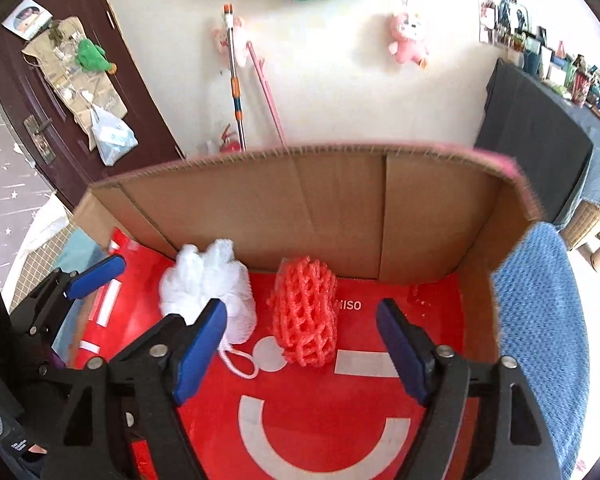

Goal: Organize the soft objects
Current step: 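Open both tools to release the puffs and lift away, then move both tools back toward the remaining items on the bedspread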

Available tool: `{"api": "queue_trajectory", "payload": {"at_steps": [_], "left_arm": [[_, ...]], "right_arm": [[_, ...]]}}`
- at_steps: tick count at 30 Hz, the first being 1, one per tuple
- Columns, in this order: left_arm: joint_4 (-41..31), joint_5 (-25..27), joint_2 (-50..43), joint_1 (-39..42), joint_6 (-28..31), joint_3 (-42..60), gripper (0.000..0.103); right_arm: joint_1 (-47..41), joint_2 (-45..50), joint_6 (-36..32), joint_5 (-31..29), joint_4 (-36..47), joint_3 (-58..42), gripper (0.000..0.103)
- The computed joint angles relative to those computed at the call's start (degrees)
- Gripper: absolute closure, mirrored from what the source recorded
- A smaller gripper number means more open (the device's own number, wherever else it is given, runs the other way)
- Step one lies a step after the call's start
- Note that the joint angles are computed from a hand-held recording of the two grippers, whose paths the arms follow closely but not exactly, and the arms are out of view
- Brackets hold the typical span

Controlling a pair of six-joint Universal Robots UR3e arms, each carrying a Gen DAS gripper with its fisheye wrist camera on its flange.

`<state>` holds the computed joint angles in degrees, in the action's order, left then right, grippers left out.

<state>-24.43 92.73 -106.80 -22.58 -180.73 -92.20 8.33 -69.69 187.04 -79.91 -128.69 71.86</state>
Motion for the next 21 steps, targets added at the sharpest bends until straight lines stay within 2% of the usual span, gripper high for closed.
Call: {"api": "queue_trajectory", "payload": {"at_steps": [3,5,7,9,13,17,21], "left_arm": [[1.12,1.07,5.04,-0.38,-1.11,-3.68,0.01],[2.77,1.87,8.78,-0.83,-1.92,-6.59,0.007],[4.43,2.61,13.91,-1.34,-2.59,-10.1,0.004],[5.96,2.7,18.86,-1.49,-3.45,-13.4,0.003],[8.93,5.43,27.32,-3.62,-5.24,-18.42,0.0],[12.11,10.42,35.23,-7.81,-6.94,-23.49,0.0],[16.19,19.41,38.24,-15.96,-8.2,-27.12,0.0]], "right_arm": [[0.75,-4.45,0.72,-0.71,-1.33,2.47,0.019],[1.85,-8.1,0.76,-2.41,-2.81,4.91,0.013],[4.33,-11.5,0.95,-5.84,-4.9,6.51,0.005],[6.13,-14.6,0.81,-8.62,-7.04,8.56,0.001],[10.53,-20.9,0.61,-14.69,-11.47,12.94,0.0],[15.47,-26.87,1.14,-20.44,-17.3,18.92,0.0],[22.54,-32.97,1.95,-28.45,-24.87,27.21,0.0]]}}
